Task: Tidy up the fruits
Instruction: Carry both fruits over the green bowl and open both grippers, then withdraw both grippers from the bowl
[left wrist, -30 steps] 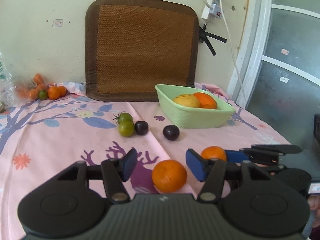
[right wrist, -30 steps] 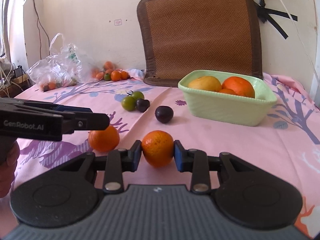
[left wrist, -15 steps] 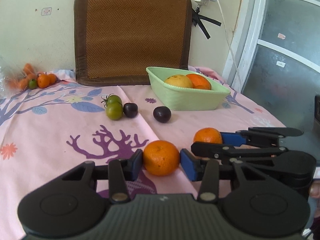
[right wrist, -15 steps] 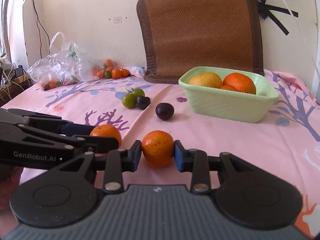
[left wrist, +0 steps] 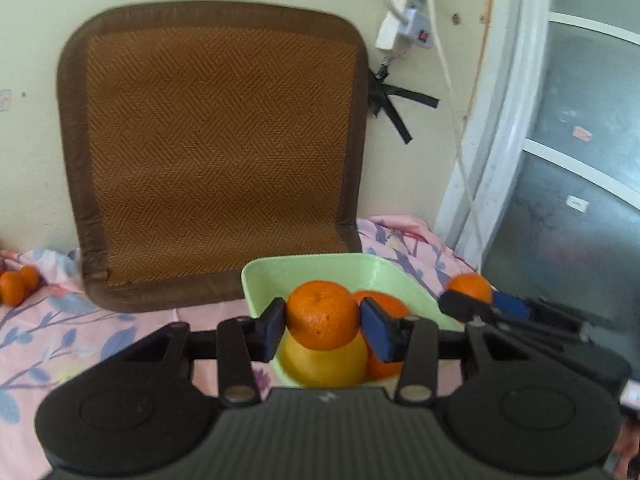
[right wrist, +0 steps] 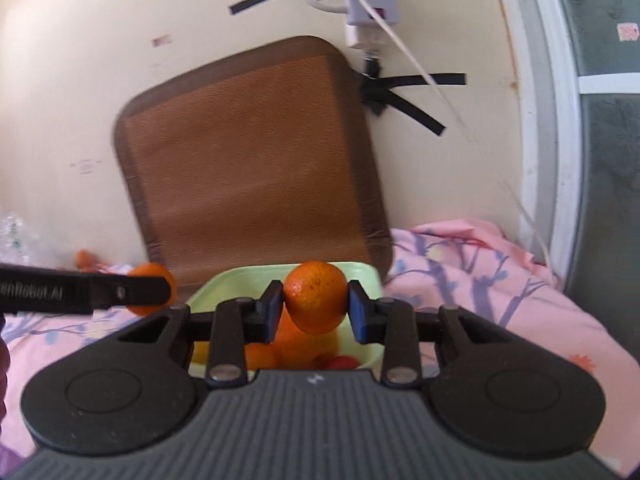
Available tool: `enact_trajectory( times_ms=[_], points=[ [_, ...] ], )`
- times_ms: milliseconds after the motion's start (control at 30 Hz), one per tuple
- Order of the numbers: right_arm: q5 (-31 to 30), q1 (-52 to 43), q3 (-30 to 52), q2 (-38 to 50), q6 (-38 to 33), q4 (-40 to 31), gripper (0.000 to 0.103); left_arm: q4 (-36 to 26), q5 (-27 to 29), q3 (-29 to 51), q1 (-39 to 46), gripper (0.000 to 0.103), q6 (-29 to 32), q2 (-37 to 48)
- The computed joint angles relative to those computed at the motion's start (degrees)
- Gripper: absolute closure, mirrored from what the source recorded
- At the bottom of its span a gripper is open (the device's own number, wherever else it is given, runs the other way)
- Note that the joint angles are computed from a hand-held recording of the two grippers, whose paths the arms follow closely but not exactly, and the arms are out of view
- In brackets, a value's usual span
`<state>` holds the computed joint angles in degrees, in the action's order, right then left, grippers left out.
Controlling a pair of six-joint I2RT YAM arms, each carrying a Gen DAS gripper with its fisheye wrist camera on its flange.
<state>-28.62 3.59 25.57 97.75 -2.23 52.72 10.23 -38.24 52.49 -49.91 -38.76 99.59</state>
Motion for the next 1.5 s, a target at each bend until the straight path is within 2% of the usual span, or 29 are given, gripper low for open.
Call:
enact_trajectory(
  times_ms=[100, 233, 367, 433, 467, 633, 733, 833, 900, 1000, 1100, 1133, 1200, 1267, 1333, 1500],
  points=[
    [-0.05, -0.86, 1.25, 3.00, 0.45, 0.69, 0.066, 1.03, 6.00, 2.61, 4.47, 0.062, 0.48, 2.95],
    [1.28, 0.40, 3.82, 4.72, -1.25, -1.60, 0.066, -0.29, 9.80, 7.49, 8.31, 0.061, 1.70, 7.32],
    [2.59, 1.56, 4.67, 5.98, -3.28, -1.73, 0.065, -0.71, 13.80, 10.55, 11.02, 0.060, 0.41, 10.83],
    [3.49, 1.92, 4.16, 6.33, -3.91, -0.29, 0.052, -0.70, 14.21, 11.16, 11.43, 0.060, 0.16, 11.83],
    [3.49, 1.86, 3.71, 6.56, -3.81, 1.17, 0.043, 0.11, 14.02, 10.78, 11.43, 0.057, 0.19, 11.86],
    [2.39, 0.18, 2.12, 6.90, -1.39, 6.55, 0.043, 2.33, 11.53, 7.06, 10.26, 0.055, -0.41, 8.22],
    [2.24, -1.82, 1.25, 7.43, 2.29, 10.82, 0.043, 5.17, 7.78, 1.60, 7.73, 0.055, -0.66, 2.86],
    [1.97, -4.08, 1.71, 7.78, 6.50, 11.73, 0.043, 5.69, 1.96, -4.76, 3.34, 0.055, -2.61, -3.22],
    [1.98, -5.34, 2.36, 8.03, 8.92, 11.30, 0.044, 3.05, -2.90, -8.19, -0.42, 0.055, -5.44, -6.68],
    [1.82, -6.53, 3.26, 8.44, 11.49, 10.20, 0.048, -8.07, -11.21, -10.37, -7.18, 0.055, -14.44, -10.09],
    [2.73, -6.57, 2.40, 8.57, 11.73, 11.53, 0.048, -23.04, -16.68, -10.14, -13.58, 0.055, -28.24, -10.48],
    [3.00, -6.46, 1.77, 8.51, 11.58, 12.35, 0.049, -29.70, -17.49, -9.56, -15.83, 0.055, -34.71, -10.37],
    [3.12, -6.13, 0.39, 7.97, 11.12, 13.49, 0.049, -36.58, -17.33, -9.50, -18.74, 0.055, -43.37, -9.82],
    [2.45, -5.64, -1.57, 6.22, 10.64, 13.34, 0.049, -40.57, -17.28, -9.83, -21.48, 0.055, -49.98, -8.84],
    [-0.04, -5.51, -4.28, 3.44, 10.26, 12.51, 0.049, -43.32, -17.11, -9.26, -23.29, 0.055, -53.43, -7.35],
    [-5.40, -3.88, -12.34, -5.32, 5.78, 7.13, 0.049, -45.34, -17.55, -7.50, -25.33, 0.055, -55.37, -3.70]
  ],
)
